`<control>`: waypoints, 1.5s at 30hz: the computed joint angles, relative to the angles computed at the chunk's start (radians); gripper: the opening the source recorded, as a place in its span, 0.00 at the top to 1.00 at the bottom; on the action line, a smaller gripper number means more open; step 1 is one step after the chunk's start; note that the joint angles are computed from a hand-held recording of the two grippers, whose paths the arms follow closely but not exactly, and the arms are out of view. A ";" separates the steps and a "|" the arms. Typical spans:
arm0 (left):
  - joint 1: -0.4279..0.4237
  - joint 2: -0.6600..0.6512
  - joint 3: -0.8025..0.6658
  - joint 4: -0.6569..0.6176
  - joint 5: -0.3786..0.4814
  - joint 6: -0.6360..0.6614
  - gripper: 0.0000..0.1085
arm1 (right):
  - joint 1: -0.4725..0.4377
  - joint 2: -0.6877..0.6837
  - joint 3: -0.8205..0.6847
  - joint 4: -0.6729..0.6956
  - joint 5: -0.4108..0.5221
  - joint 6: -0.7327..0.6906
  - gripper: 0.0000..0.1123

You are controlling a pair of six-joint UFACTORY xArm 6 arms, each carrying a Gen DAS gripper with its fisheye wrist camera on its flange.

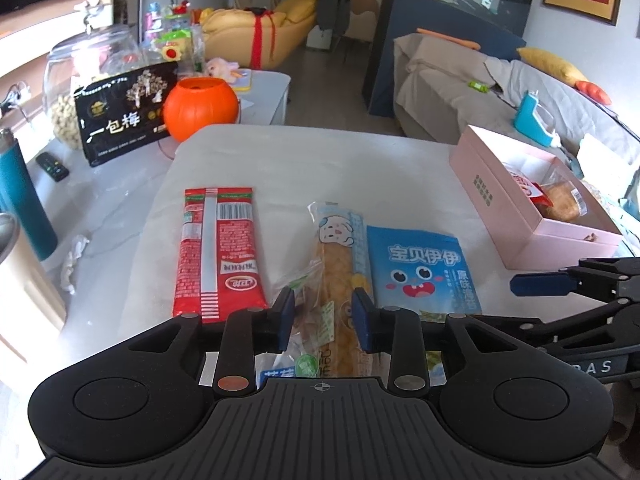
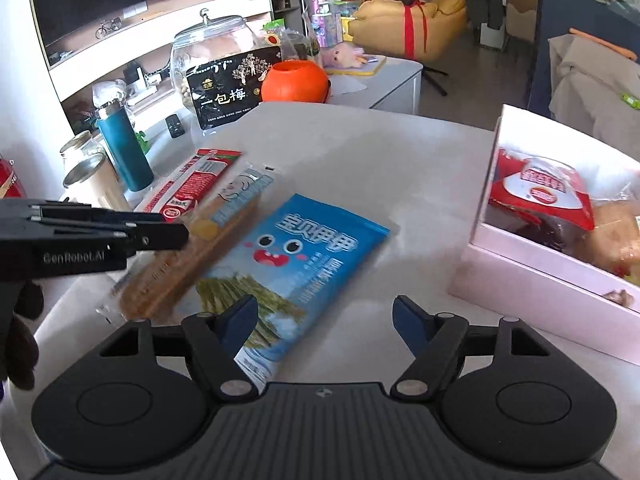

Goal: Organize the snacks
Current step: 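Grasp the yellow bread stick packet with the right tool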

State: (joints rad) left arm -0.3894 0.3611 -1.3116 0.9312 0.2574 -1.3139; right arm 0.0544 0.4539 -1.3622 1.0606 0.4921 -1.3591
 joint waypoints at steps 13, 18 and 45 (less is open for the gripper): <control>0.026 -0.032 0.045 0.095 -0.020 -0.110 0.64 | 0.088 0.050 -0.038 -0.177 -0.023 0.289 0.22; 0.032 -0.043 0.060 0.123 -0.031 -0.147 0.65 | 0.096 0.056 -0.045 -0.195 -0.031 0.306 0.21; 0.074 -0.134 0.196 0.250 -0.032 -0.328 0.67 | 0.175 0.112 -0.157 -0.240 0.013 0.278 0.56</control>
State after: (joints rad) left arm -0.3152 0.2273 -1.1153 1.1809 0.2250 -1.6419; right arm 0.2295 0.5660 -1.5196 0.8206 0.5050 -1.0814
